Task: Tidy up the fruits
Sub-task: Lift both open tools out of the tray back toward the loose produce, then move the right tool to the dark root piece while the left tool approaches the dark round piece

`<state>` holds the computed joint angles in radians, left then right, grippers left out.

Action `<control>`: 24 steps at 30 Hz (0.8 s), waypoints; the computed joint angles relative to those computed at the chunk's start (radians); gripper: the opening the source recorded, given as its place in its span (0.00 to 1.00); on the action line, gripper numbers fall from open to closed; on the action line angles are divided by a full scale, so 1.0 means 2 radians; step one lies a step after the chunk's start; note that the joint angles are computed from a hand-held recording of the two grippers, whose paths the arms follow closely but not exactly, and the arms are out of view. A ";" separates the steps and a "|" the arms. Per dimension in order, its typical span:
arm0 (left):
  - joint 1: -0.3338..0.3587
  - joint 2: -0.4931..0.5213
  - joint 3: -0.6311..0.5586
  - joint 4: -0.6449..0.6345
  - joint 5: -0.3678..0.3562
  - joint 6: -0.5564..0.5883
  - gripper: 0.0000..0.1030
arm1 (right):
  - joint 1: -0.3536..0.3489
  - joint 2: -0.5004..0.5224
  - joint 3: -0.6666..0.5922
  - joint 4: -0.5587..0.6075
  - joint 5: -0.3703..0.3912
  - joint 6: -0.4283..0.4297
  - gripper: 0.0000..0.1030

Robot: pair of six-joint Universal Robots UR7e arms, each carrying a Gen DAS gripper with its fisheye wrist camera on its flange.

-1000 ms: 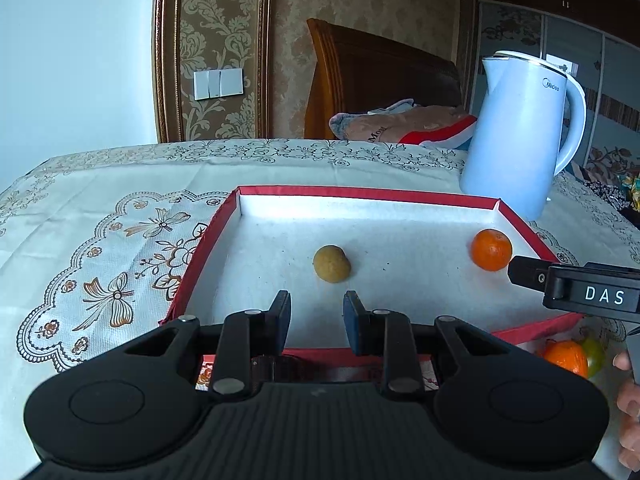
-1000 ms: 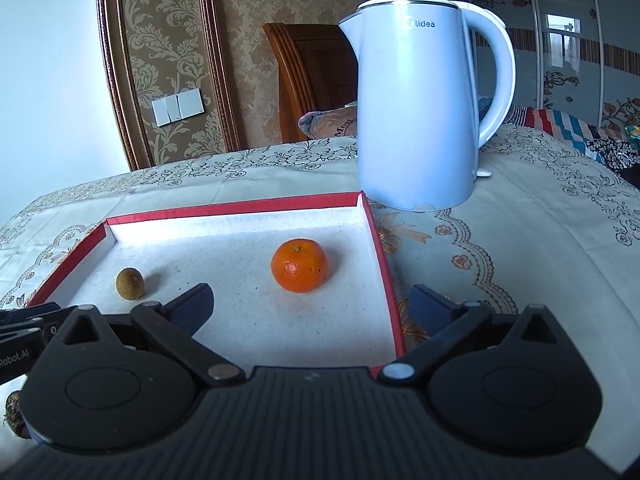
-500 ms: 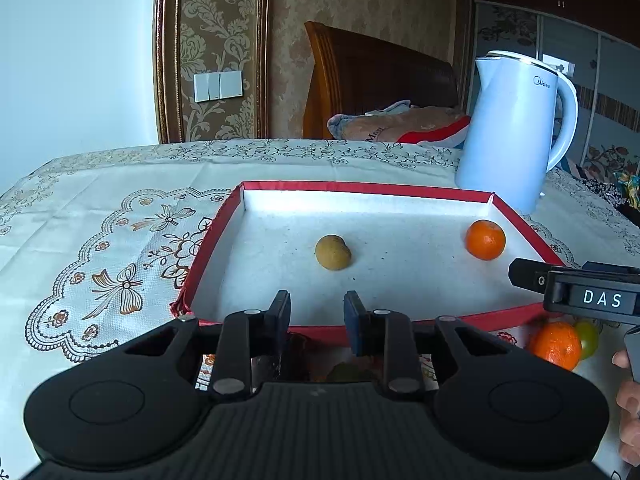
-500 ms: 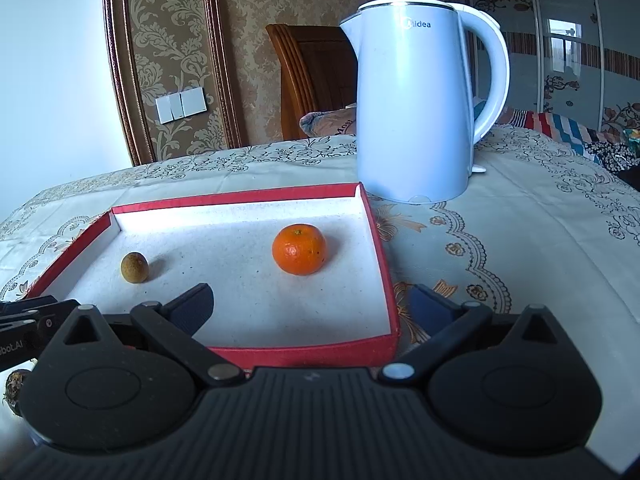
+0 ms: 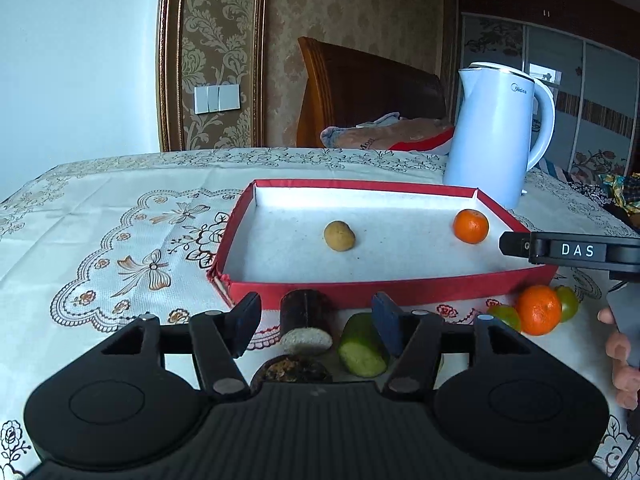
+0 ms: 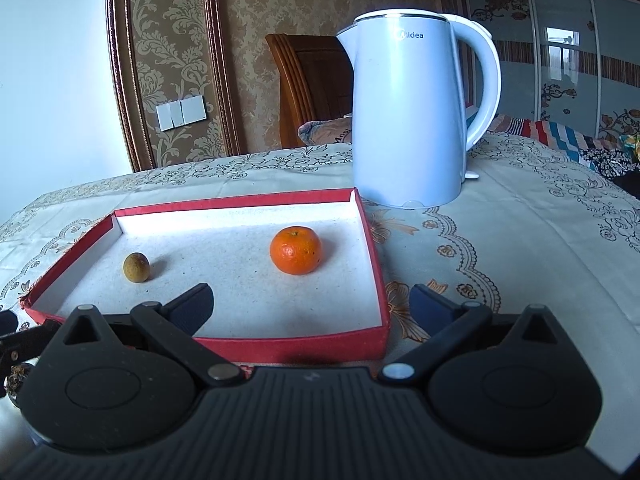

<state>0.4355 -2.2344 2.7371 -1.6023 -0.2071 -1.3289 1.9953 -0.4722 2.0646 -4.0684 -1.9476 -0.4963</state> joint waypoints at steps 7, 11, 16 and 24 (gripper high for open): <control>-0.006 -0.037 -0.002 0.031 -0.013 -0.018 0.61 | 0.001 0.003 0.006 -0.017 -0.002 -0.011 1.00; -0.008 -0.028 -0.006 0.053 -0.019 -0.028 0.61 | 0.001 0.003 0.008 -0.018 -0.001 -0.012 1.00; -0.033 -0.056 -0.017 0.163 -0.040 -0.103 0.65 | -0.001 0.001 0.022 -0.040 0.003 -0.019 1.00; -0.038 -0.062 -0.017 0.176 -0.067 -0.096 0.66 | -0.020 -0.006 0.065 -0.096 0.022 -0.029 1.00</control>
